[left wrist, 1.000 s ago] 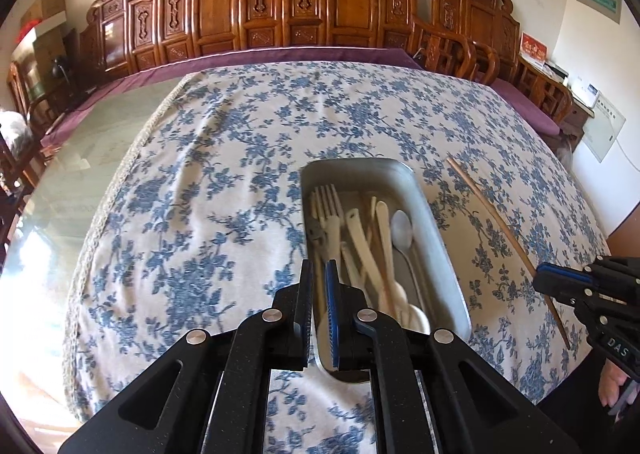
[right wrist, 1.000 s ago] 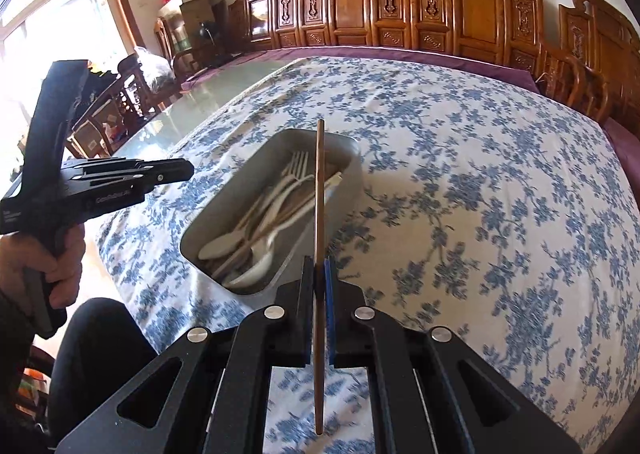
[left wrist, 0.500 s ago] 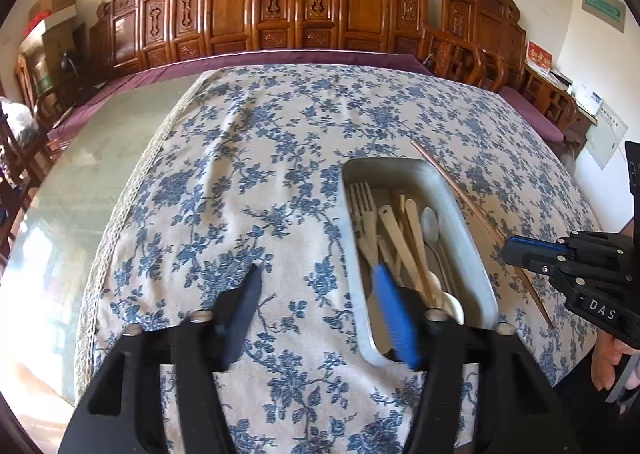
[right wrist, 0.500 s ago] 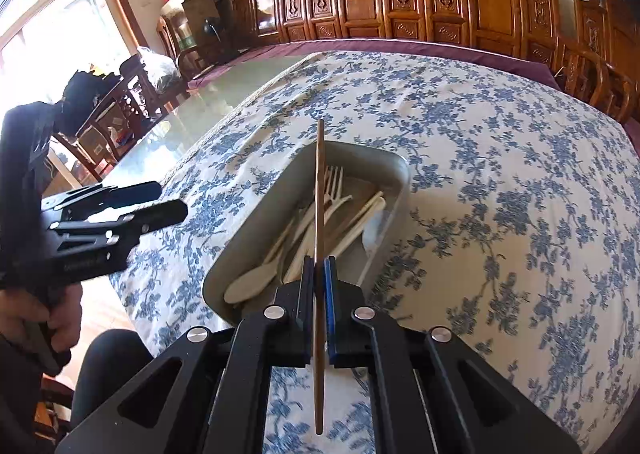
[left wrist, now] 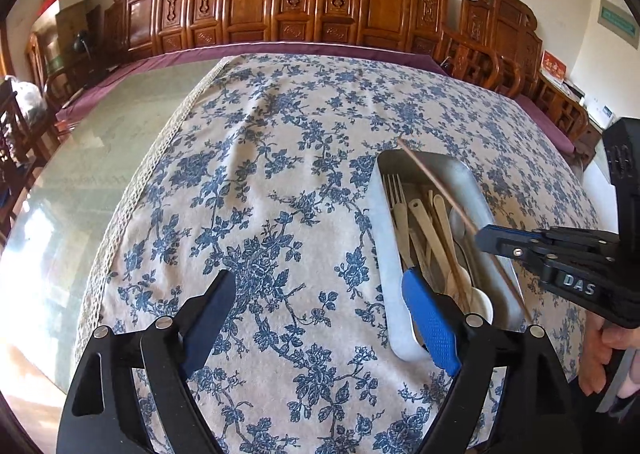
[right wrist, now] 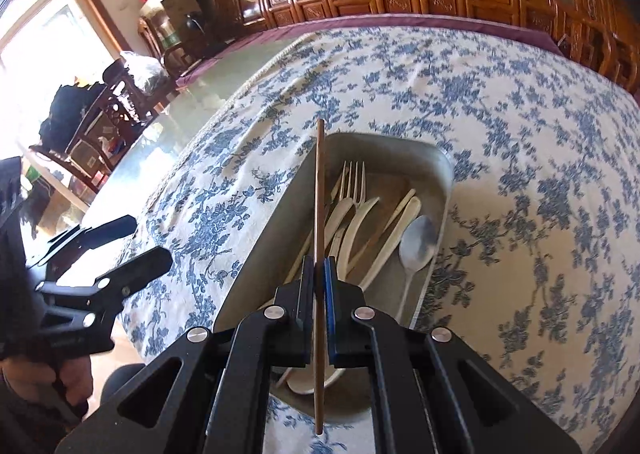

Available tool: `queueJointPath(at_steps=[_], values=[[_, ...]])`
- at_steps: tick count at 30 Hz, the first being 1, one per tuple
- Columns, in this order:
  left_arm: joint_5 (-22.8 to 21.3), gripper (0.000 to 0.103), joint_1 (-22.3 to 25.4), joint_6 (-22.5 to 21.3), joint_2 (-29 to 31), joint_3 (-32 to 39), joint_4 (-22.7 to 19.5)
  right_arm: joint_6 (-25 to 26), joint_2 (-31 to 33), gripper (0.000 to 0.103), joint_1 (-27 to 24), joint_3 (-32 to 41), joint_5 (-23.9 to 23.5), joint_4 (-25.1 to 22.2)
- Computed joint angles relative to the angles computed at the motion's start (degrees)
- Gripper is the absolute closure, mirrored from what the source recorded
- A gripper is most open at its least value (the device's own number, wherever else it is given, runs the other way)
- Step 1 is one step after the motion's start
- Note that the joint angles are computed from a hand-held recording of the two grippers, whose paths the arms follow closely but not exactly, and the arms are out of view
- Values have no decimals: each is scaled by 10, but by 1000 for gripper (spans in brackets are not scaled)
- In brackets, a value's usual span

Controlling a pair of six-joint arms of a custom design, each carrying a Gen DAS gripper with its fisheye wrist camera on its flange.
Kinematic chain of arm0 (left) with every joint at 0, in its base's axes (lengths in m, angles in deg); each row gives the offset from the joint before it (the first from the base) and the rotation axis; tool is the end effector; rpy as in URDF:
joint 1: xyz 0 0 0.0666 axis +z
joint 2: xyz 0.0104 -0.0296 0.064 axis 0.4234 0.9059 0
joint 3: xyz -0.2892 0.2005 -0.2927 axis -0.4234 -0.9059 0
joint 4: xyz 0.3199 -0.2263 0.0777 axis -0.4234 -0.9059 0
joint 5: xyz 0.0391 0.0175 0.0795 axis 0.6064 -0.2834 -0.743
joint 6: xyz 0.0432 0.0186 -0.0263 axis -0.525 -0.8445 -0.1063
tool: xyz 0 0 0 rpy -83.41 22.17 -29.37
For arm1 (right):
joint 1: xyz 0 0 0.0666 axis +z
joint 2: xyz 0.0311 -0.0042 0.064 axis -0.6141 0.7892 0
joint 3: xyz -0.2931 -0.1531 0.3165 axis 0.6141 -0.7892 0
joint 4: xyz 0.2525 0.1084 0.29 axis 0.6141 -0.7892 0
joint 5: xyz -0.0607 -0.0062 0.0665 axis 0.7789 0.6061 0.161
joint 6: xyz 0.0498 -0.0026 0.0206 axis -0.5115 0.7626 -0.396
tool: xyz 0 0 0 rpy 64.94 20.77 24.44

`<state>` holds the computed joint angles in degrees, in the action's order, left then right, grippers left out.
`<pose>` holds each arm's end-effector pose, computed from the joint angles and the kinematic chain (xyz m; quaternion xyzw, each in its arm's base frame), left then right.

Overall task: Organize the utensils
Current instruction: 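Lower the chopstick into the tray and open the right tool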

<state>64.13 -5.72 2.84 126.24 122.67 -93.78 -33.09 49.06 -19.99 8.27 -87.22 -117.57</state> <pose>0.3849 -0.2176 0.5480 -0.0278 0.9450 -0.0261 0.3248 0.4658 0.1634 0.5375 -0.1929 0.9293 0.2138 0.2312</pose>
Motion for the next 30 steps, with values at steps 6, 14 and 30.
queueJointPath(at_steps=[6, 14, 30], values=[[3, 21, 1, 2, -3, -1, 1, -36, 14, 97, 12, -7, 22, 4], [4, 21, 1, 2, -2, 0, 2, -71, 27, 97, 5, -12, 13, 5], [1, 21, 0, -1, -4, -1, 1, -39, 7, 93, 20, -30, 11, 42]])
